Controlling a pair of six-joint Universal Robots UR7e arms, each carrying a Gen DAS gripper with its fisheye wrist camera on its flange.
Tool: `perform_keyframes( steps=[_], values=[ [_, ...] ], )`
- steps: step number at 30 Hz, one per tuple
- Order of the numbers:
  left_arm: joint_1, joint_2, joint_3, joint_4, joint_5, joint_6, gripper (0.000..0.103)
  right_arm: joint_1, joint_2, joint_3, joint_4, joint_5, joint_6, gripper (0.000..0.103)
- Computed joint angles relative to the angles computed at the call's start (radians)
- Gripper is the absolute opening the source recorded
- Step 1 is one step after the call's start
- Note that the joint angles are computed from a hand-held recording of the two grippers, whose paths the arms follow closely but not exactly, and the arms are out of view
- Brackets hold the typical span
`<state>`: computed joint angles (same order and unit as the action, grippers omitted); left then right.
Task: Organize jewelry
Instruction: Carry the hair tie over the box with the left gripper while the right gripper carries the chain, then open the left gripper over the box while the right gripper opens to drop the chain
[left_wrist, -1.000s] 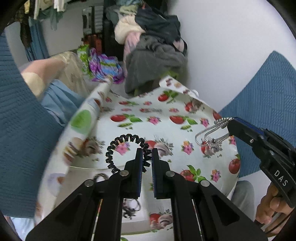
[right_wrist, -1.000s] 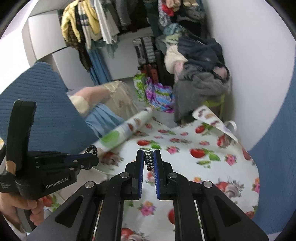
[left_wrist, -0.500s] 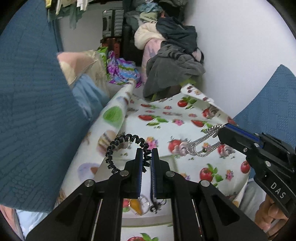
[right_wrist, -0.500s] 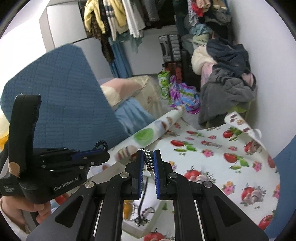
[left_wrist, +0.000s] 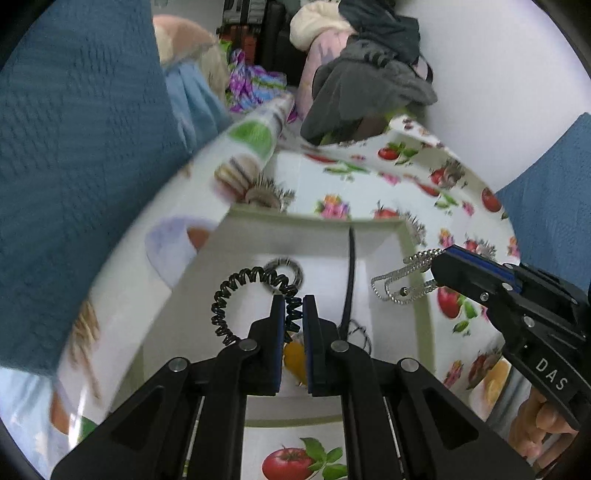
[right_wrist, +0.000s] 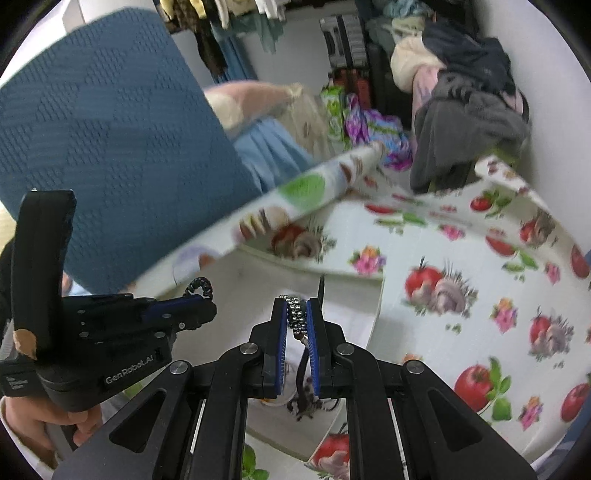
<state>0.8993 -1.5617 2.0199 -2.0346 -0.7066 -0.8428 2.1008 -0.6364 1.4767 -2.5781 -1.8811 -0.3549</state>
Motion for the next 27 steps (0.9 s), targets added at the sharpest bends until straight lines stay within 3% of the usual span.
perform_keyframes(
  steps=[12,16,21,27],
  values=[
    [0.033,-0.01,0.049,-0.054,-0.06,-0.007,0.009,-0.032,0.012,0.038,0.016,-0.036,0.022,0.009],
    [0.019,-0.011,0.031,-0.022,-0.048,-0.017,0.01,-0.024,0.01,0.018,0.029,-0.036,0.02,0.018],
    [-0.038,-0.024,0.0,0.054,0.017,-0.056,0.052,0.0,-0.017,0.001,0.016,-0.016,-0.004,0.024],
    [-0.143,-0.045,-0.057,0.191,0.109,-0.105,0.054,0.042,-0.083,-0.014,-0.025,0.033,-0.017,0.029]
  ],
)
